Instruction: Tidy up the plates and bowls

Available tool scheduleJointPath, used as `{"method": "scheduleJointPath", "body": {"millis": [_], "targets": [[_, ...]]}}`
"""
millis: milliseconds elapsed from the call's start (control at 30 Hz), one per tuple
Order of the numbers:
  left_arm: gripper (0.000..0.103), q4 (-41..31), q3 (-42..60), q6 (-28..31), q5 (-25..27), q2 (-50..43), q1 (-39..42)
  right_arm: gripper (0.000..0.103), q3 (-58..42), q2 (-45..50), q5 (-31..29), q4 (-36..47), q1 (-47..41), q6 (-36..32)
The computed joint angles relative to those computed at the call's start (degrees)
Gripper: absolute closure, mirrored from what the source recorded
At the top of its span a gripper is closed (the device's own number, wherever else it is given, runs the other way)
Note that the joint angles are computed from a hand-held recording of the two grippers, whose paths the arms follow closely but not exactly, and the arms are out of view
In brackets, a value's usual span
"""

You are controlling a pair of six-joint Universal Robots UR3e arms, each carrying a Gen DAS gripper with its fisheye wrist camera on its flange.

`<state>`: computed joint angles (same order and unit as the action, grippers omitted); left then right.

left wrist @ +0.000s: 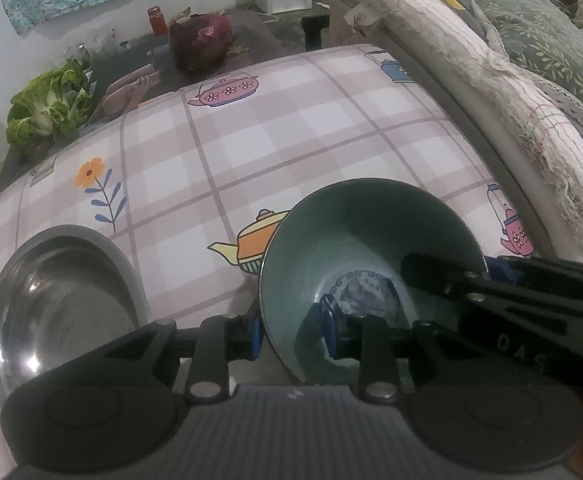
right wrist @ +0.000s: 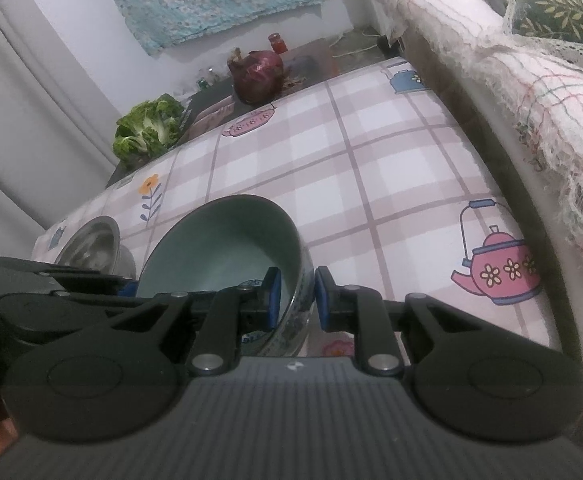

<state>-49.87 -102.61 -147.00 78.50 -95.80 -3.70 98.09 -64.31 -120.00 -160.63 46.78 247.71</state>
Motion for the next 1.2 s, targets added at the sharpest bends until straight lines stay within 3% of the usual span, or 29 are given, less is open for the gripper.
{"method": "scheduleJointPath", "body": {"millis": [1200], "targets": [[0.069,-1.12,-0.44,1.05,-2.31,3.25,0.50,0.085,2.14,-1.76,0.34,-1.89,-0.25,1.69]]}}
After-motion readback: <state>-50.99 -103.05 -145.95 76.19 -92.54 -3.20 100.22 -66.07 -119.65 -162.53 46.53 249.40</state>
